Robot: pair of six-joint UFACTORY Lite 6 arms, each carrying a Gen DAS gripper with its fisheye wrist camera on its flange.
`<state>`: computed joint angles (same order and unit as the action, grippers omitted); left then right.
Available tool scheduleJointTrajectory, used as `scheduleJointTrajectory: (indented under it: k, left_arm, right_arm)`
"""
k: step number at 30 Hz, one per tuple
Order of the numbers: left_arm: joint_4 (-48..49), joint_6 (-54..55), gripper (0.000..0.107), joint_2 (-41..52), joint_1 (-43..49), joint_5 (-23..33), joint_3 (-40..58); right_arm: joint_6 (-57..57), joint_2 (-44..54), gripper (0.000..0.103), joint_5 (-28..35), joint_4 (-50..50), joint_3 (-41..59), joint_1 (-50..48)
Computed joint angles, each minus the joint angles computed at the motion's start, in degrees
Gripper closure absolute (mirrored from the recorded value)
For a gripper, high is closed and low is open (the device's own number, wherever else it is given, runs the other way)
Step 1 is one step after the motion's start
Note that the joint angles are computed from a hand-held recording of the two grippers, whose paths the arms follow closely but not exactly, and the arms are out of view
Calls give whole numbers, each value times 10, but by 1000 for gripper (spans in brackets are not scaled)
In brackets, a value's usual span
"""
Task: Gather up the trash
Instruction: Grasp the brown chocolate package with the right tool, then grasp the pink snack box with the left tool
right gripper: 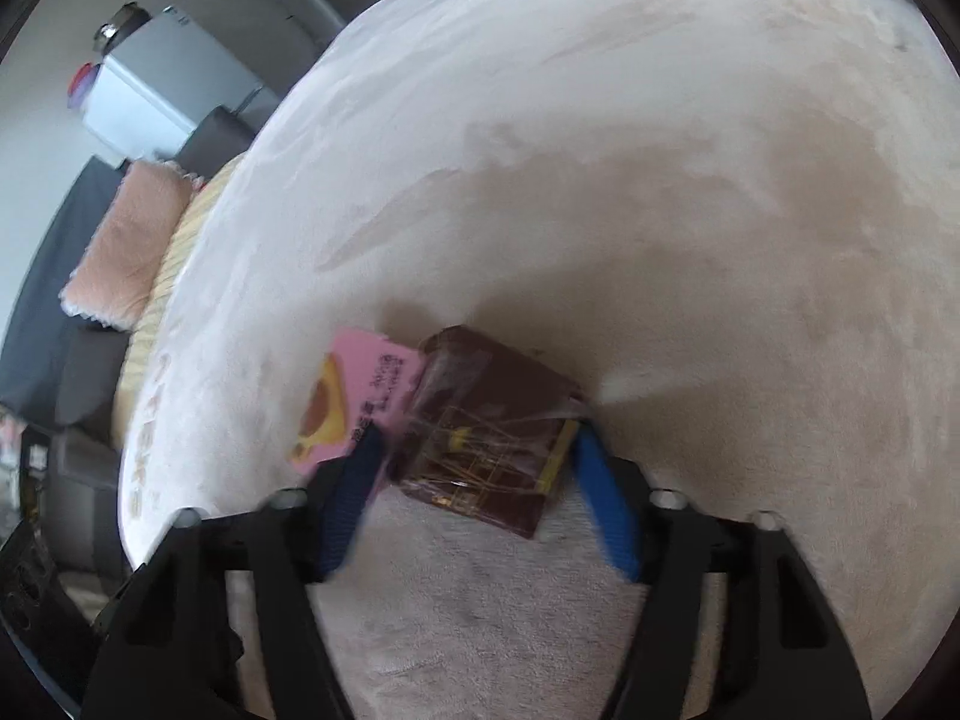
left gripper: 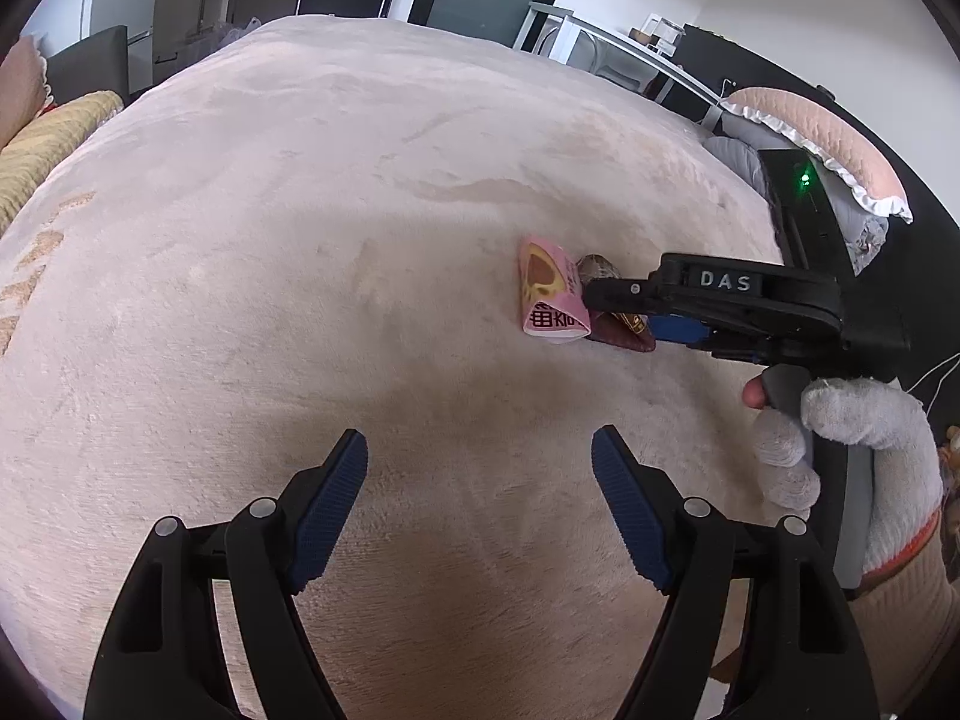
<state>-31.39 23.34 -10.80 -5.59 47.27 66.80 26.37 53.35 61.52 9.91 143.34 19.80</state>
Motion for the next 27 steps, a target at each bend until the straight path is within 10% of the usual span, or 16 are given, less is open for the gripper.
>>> scheduleJointTrajectory:
  k: [27]
  left_arm:
    - [158, -153, 31, 142, -153, -132, 129]
  right_arm:
    - [-97, -295, 48, -119, 39, -340, -45]
